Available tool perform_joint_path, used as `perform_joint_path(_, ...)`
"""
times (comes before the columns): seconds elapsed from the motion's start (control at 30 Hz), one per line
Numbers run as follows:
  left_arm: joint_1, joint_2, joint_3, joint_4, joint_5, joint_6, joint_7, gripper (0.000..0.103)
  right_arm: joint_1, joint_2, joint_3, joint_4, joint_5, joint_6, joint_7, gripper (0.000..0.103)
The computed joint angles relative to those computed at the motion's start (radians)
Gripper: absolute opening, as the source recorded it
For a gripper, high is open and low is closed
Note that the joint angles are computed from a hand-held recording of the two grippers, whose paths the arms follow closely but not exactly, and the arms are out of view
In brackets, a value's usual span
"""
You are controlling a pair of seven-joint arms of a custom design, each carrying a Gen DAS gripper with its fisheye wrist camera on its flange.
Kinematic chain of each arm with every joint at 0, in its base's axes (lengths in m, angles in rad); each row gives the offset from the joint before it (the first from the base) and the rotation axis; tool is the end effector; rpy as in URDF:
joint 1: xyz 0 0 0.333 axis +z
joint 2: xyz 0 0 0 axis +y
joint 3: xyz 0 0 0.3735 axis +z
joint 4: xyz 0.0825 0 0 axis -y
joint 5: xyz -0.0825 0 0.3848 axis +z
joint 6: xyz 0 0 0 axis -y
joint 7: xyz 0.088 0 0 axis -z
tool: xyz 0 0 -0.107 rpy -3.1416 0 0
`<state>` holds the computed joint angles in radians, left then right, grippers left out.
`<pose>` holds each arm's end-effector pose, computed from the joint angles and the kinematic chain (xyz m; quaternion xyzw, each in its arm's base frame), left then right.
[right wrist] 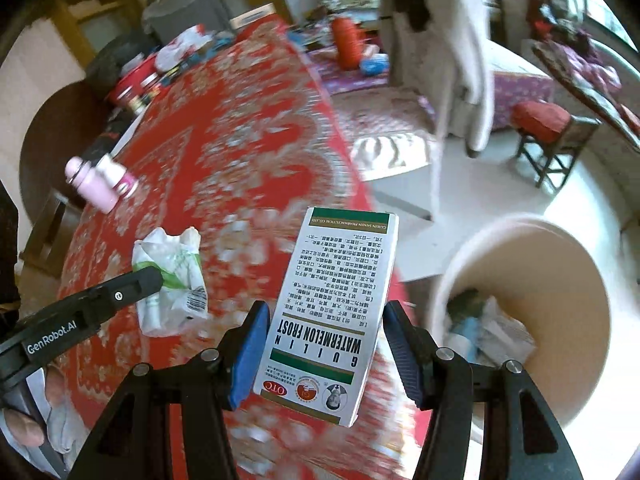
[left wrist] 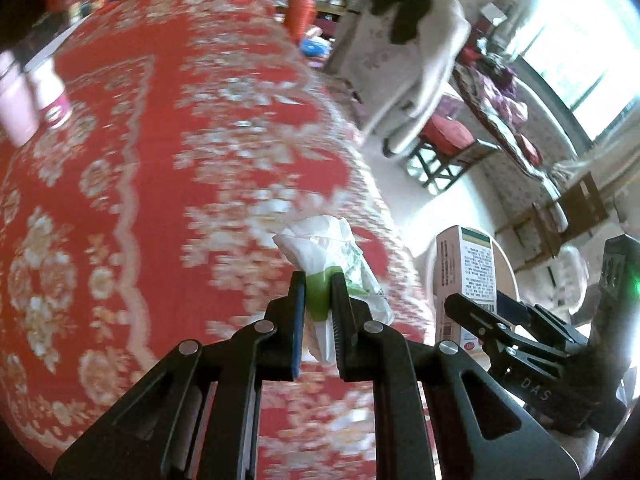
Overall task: Collect trash
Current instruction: 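Carry the wipes packet and medicine box over the bin with both grippers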
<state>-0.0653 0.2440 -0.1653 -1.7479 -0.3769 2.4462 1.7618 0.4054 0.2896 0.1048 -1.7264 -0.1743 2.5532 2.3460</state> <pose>0.6651 -0.1448 0.5381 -0.6185 0.7352 -0.2756 0.0319 0.6127 0.3354 0.5301 -0.6244 0.7327 -0.0893 0.2557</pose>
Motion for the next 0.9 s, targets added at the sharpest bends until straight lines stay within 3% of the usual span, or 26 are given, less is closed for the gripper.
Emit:
perform_joint_path(0.43,-0.124,0.057,-0.054,0.054,0.052,0.001,-0.020,0.010,-0.088,-0.212,-0.037,-0.305,-0.009,0.048,0.092,0.057)
perform_joint_path(0.9,-0.220,0.111,-0.057,0.085,0.163,0.015,-0.086,0.010,-0.142,-0.264,-0.045,-0.419,0.057,0.086,0.071,0.057)
